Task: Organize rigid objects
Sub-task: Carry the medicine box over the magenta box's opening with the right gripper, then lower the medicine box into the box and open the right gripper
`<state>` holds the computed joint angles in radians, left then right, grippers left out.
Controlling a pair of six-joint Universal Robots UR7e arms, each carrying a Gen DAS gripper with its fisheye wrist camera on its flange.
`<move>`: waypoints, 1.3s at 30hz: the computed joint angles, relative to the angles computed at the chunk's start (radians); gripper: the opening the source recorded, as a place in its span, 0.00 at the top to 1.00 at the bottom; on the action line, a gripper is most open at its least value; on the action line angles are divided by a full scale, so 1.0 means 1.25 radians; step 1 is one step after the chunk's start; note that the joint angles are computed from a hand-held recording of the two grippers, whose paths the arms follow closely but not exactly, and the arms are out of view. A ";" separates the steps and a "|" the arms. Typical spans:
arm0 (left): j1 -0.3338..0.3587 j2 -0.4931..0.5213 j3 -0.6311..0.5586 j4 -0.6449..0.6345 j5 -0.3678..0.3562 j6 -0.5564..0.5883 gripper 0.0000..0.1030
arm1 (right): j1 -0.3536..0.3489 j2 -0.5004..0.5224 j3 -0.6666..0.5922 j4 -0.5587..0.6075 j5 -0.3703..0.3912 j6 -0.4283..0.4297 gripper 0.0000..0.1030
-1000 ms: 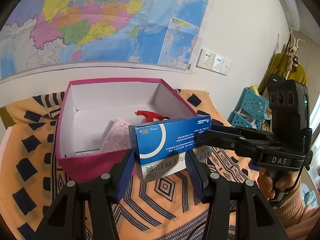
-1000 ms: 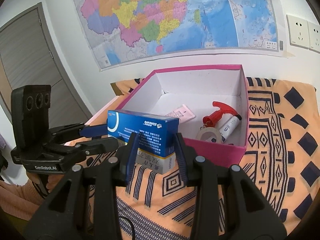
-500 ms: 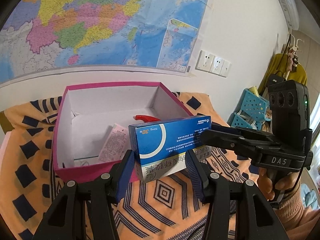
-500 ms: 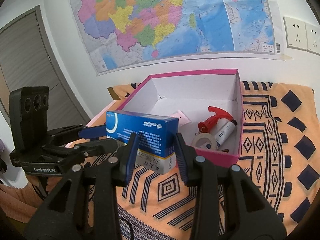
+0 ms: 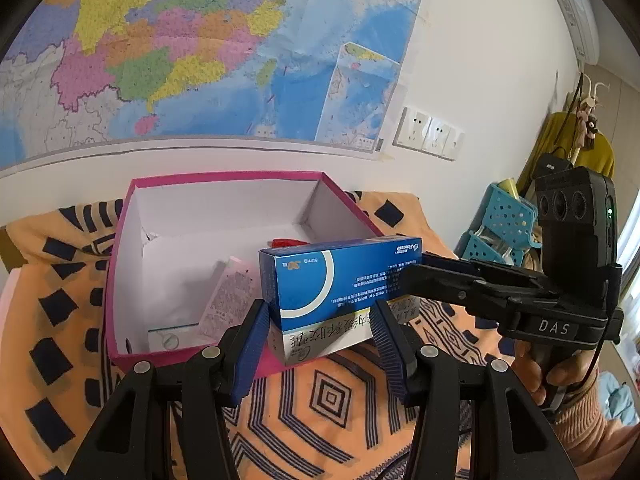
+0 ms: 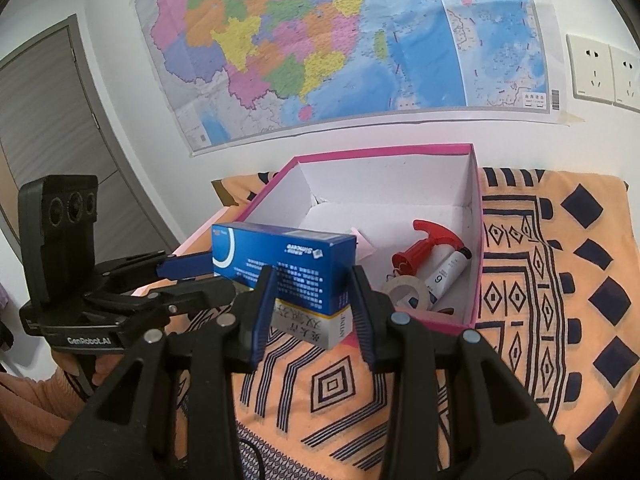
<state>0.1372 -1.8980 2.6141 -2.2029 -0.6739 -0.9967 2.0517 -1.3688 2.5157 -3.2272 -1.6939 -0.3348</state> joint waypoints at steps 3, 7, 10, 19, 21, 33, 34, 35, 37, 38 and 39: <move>0.003 0.002 0.001 -0.009 0.000 0.007 0.49 | -0.003 0.002 -0.003 -0.001 0.000 0.000 0.61; 0.009 0.007 0.001 -0.021 0.002 0.015 0.49 | -0.006 0.009 -0.010 0.001 0.001 0.004 0.61; 0.014 0.010 0.002 -0.033 0.003 0.022 0.49 | -0.010 0.011 -0.013 0.003 0.007 0.009 0.61; 0.044 0.035 -0.005 -0.078 0.005 0.056 0.49 | -0.013 0.022 -0.020 0.001 0.004 0.013 0.61; 0.049 0.040 -0.007 -0.083 0.006 0.061 0.49 | -0.014 0.025 -0.024 0.001 0.003 0.014 0.61; 0.100 0.071 -0.017 -0.135 0.001 0.103 0.49 | -0.020 0.056 -0.051 0.000 -0.005 0.015 0.61; 0.105 0.075 -0.018 -0.140 -0.001 0.107 0.49 | -0.021 0.059 -0.054 0.002 -0.005 0.016 0.61; 0.107 0.078 -0.020 -0.140 -0.002 0.107 0.49 | -0.023 0.062 -0.056 0.001 -0.006 0.017 0.61; 0.113 0.086 -0.023 -0.148 -0.004 0.112 0.49 | -0.028 0.068 -0.060 0.004 -0.007 0.020 0.61; 0.117 0.088 -0.024 -0.152 -0.006 0.115 0.49 | -0.030 0.071 -0.062 0.005 -0.009 0.022 0.61; 0.121 0.093 -0.025 -0.157 -0.007 0.117 0.49 | -0.032 0.075 -0.064 0.006 -0.012 0.023 0.61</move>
